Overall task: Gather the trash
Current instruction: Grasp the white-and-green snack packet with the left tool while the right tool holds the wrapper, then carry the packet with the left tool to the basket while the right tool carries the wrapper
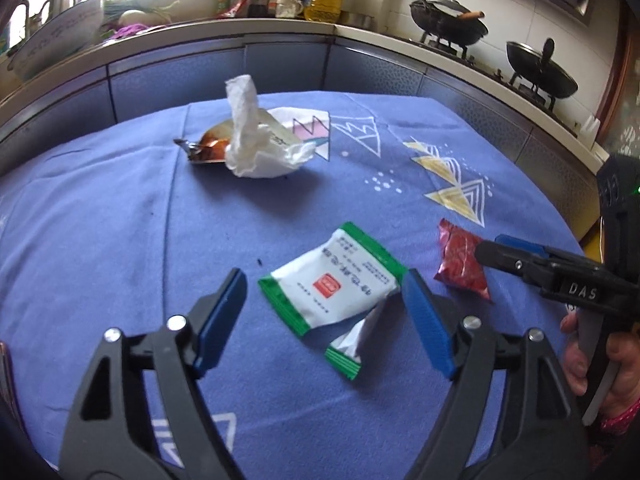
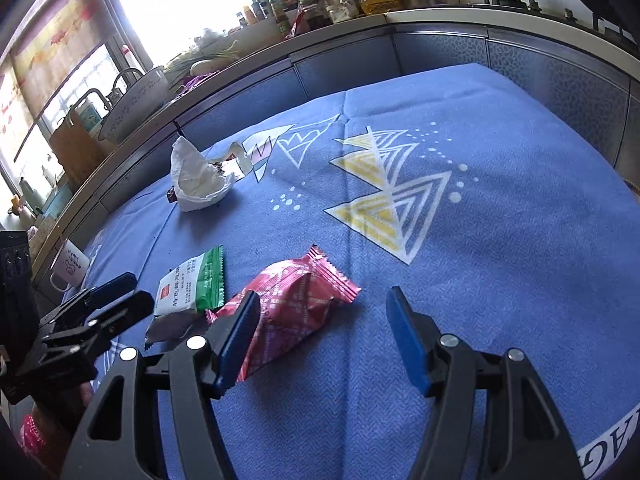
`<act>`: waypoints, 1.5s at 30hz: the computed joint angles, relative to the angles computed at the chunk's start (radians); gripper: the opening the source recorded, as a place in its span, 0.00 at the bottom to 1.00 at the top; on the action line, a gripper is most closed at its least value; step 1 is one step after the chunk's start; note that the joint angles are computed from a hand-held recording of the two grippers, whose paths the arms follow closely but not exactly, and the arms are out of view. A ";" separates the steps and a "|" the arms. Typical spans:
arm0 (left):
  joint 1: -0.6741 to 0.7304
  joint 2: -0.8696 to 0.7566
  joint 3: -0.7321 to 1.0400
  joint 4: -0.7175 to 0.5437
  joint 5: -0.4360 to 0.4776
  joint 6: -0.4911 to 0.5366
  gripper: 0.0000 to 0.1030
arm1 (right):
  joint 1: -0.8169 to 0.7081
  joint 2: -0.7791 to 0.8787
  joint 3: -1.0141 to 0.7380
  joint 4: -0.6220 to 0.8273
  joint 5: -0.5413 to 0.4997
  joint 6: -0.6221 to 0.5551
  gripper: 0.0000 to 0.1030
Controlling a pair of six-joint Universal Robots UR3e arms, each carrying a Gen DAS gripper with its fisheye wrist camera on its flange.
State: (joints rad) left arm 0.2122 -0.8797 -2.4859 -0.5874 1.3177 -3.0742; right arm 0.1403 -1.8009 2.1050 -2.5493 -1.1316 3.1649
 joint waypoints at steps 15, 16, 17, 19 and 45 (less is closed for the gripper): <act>-0.095 -0.141 -0.026 0.149 0.109 0.000 0.12 | -0.116 -0.081 0.026 0.211 0.232 -0.009 0.64; -0.087 -0.131 -0.031 0.145 0.098 0.004 0.10 | -0.098 -0.074 0.018 0.201 0.212 -0.008 0.64; -0.088 -0.124 -0.035 0.146 0.098 0.003 0.09 | -0.083 -0.066 0.010 0.193 0.194 -0.008 0.64; -0.080 -0.105 -0.040 0.132 0.086 0.003 0.08 | -0.047 -0.040 -0.014 0.173 0.158 -0.002 0.64; -0.404 -0.553 0.431 0.097 0.030 -0.222 0.06 | -0.567 -0.401 0.123 0.530 0.357 -0.378 0.14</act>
State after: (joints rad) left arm -0.1916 -1.4327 -2.0544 -0.4902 1.3475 -3.2959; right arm -0.4262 -2.2024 2.2279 -2.0197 -0.7745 2.7869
